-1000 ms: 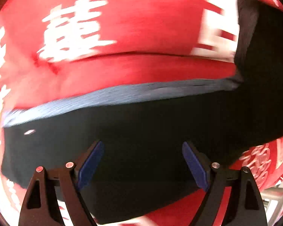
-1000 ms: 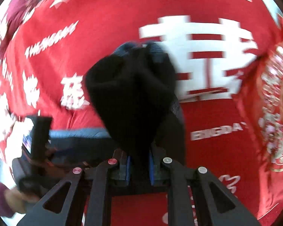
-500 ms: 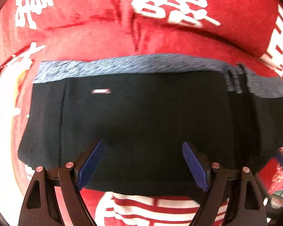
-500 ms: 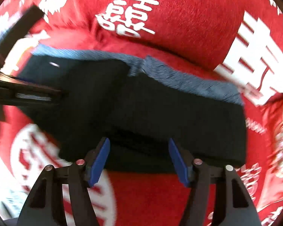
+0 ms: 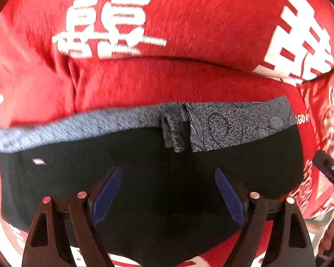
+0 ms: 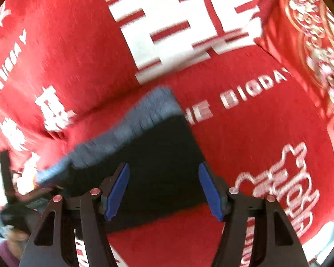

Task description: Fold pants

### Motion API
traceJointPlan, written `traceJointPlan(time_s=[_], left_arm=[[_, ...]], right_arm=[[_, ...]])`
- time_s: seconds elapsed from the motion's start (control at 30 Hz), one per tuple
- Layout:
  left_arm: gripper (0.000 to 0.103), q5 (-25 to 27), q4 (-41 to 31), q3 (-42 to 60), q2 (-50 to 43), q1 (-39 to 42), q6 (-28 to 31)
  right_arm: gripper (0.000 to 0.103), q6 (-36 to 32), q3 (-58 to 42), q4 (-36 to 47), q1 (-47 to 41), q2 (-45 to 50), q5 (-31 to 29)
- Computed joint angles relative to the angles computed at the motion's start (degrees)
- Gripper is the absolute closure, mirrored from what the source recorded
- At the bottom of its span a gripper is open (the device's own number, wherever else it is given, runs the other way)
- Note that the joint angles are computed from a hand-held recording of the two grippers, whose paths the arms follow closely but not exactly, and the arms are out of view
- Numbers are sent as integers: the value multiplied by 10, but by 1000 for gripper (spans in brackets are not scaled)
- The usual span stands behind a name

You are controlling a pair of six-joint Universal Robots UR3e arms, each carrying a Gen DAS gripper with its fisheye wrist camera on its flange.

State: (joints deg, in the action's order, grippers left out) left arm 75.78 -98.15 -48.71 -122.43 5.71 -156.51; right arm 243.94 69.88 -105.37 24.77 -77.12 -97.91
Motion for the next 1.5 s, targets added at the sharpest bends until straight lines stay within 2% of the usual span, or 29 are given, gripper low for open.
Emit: traceJointPlan(time_s=[0.07,0.13,0.2,0.3,0.43,0.6,0.63,0.67,0.7,0.8,0.87,1.0,1.03,1.1,1.17,1.27,1.33,1.43,1.5], left_arm=[[16,-20,-39,11,-12,12,-10],[16,-28,-54,-12,-1,22,-8],[16,-35,-59,-28,3,29,0],[16,-48,-73,-20,-9,33,7],[16,-53,-90,-7,-18,35,17],[16,-44,-95,-8,-11,32,19],[16,-43,-94,-7,-11,30,15],[16,-43,-89,-9,-11,27,10],[16,-44,-84,-9,-12,22,7],[17,-54,-83,-29,11,21,21],[17,-62,-76,-63,40,25,39],[16,-5,2,-175,95,12,34],[16,-8,10,-187,102,16,24],[16,-15,13,-185,108,20,9],[16,-9,36,-183,115,16,0],[16,-9,43,-149,108,5,-1],[16,-10,51,-135,104,-8,-4],[16,-8,75,-137,105,-37,-22],[16,-9,80,-138,106,-49,-33]], right_arm=[[35,2,105,-140,-25,-49,88],[35,42,195,-271,-35,-59,173],[35,90,257,-379,-25,-43,220],[35,171,302,-506,12,8,230],[35,266,369,-660,29,35,194],[37,348,425,-764,17,45,177],[51,367,433,-785,13,52,178],[78,383,439,-804,9,62,180],[89,390,440,-804,6,65,186],[89,378,426,-802,4,63,185],[90,340,409,-771,11,43,187],[89,296,411,-657,9,17,227],[88,304,428,-684,4,22,238],[79,293,430,-681,-13,15,266],[57,213,378,-578,-26,-6,294],[54,106,282,-428,-26,-29,284],[54,57,236,-350,-24,-46,252],[54,12,195,-276,-43,-56,222],[54,-18,195,-253,-61,-68,231]])
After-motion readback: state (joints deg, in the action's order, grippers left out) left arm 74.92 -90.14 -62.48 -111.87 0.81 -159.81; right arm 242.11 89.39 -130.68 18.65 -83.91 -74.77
